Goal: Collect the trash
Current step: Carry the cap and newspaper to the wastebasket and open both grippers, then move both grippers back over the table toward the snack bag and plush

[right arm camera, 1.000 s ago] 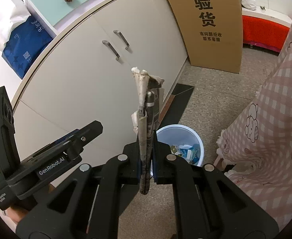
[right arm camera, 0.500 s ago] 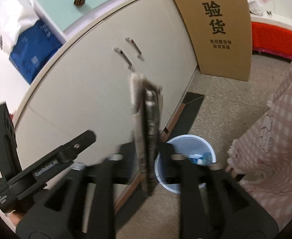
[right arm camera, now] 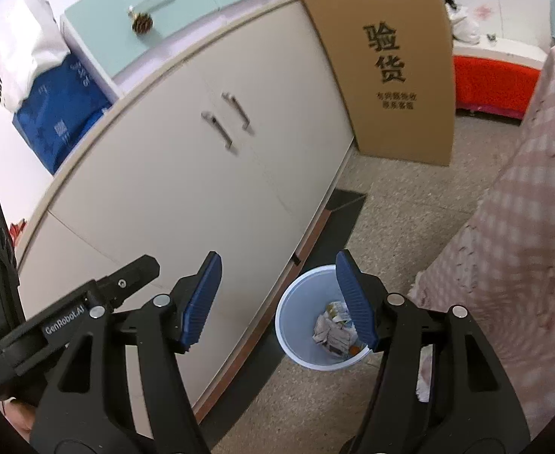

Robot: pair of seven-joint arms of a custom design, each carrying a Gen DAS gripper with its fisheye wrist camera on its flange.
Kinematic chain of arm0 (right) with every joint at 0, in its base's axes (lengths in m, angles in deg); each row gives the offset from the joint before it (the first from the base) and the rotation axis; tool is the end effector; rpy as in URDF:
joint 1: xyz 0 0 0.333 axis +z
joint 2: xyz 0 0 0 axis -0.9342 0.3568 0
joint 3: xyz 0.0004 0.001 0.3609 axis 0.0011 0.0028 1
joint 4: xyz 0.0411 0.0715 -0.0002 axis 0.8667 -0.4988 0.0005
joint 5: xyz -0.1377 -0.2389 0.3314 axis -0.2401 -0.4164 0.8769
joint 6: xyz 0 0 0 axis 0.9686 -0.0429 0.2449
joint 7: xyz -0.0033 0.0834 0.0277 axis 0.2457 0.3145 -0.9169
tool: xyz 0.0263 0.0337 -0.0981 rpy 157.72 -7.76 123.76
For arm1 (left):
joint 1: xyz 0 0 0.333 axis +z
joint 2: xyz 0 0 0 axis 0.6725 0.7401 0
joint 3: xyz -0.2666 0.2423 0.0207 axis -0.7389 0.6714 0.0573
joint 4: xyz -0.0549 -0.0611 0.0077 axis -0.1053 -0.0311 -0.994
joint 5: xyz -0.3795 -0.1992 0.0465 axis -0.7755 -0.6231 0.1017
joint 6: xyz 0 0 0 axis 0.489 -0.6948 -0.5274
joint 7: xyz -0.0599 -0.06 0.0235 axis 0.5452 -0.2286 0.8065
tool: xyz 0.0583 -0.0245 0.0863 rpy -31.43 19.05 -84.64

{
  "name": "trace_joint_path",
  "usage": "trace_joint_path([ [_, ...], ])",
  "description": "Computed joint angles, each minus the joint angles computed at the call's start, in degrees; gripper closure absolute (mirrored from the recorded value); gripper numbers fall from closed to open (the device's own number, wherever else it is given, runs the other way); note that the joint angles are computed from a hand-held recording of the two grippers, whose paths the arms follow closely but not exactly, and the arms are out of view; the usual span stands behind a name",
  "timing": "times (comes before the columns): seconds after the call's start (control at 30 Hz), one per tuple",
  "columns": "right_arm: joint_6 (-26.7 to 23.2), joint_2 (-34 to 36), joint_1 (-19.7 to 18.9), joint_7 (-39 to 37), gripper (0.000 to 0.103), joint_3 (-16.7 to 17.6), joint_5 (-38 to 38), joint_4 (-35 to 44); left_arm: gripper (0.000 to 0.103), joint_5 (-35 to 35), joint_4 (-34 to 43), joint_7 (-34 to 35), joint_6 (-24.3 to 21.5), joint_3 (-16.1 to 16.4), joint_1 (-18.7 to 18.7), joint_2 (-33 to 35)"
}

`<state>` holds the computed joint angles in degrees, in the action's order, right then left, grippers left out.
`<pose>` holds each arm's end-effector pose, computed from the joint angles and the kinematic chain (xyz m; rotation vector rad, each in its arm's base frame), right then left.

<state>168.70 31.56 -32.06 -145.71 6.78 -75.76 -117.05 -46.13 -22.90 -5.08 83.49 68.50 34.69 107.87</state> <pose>0.6301 0.4904 0.4242 -1.3579 1.8657 -0.3336 0.6770 -0.2840 0.4431 -1.9873 1.9187 -0.8969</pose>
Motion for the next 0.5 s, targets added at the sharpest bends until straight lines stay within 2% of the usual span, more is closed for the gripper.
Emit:
trace_joint_path([
  [0.1,0.29,-3.86,1.73,4.51,0.039,-2.41,-3.96,-3.76,0.029,0.24,-1.28,0.22,0.95,-0.5,-0.36,-1.93],
  [0.23,-0.19,-10.51,3.37,13.69,0.037,-4.58,-12.98,-9.76,0.028,1.37,-2.77,0.1,2.39,-0.61,-1.76,-4.62],
  [0.33,-2.45,-16.1,4.03,20.73,0.037,-5.18,-20.27,-14.52,0.027,1.94,-3.35,0.13,3.34,-1.08,-3.04,-6.41],
  [0.43,-5.14,-21.7,3.44,25.36,0.035,-4.28,-25.34,-19.45,0.026,2.24,-3.19,0.67,3.87,-1.85,-4.61,-7.52],
  [0.5,-9.38,-26.99,3.02,27.92,0.033,-3.27,-28.76,-24.12,0.026,2.85,-2.4,1.11,3.66,-2.33,-6.12,-7.78],
])
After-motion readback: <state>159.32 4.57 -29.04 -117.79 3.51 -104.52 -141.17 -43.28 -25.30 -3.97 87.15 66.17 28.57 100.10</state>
